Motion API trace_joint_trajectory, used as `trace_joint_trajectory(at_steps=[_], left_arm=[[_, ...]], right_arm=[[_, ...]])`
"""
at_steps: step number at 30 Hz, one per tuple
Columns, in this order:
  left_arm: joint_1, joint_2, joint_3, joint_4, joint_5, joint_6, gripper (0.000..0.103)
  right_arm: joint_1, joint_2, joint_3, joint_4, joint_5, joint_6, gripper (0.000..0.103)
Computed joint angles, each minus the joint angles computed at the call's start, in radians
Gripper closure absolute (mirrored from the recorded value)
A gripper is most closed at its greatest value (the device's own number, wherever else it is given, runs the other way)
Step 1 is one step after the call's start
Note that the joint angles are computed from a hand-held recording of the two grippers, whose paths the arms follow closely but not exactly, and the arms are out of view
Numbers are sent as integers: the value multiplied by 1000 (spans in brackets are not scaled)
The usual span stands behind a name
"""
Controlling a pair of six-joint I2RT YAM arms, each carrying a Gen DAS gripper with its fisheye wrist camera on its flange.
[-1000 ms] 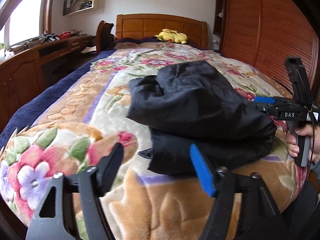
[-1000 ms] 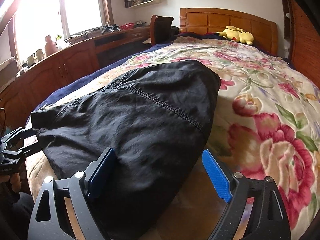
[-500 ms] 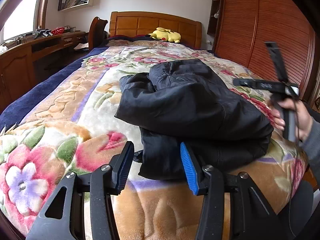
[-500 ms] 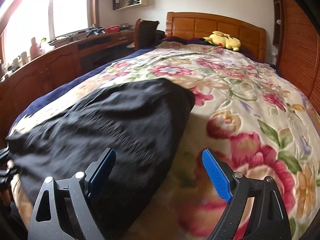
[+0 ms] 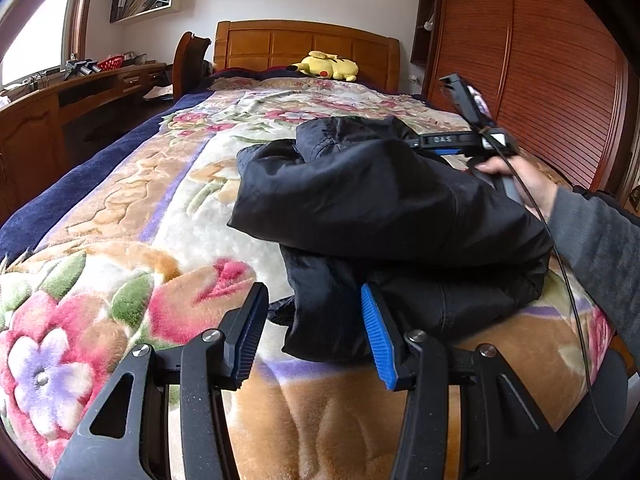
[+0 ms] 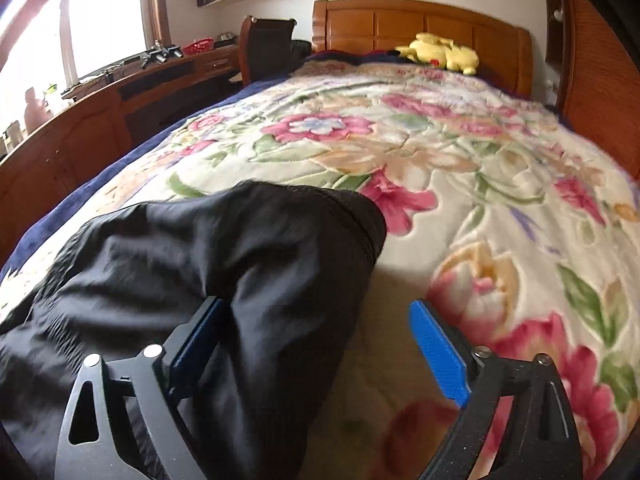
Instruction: Fold large clothes
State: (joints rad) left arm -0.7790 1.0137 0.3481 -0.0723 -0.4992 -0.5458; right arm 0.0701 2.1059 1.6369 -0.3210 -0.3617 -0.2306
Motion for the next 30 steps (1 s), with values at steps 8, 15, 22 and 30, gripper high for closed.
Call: trace_joint_trajectory(at_steps=[8,15,22,30], left_arm=[[32,21,12,17,32,10,54],[38,15,6,26,47,14,60],[63,-55,-28,25,94,27,84],[7,-199,-45,-64,19,25,92]], right_arm=[[-19,279,423,-331,-128,-19,8],[-19,335,533,-446,-210,-82,48],[24,192,323,-294,-68,-159,71],[67,-28,41,-83,20,-141,79]])
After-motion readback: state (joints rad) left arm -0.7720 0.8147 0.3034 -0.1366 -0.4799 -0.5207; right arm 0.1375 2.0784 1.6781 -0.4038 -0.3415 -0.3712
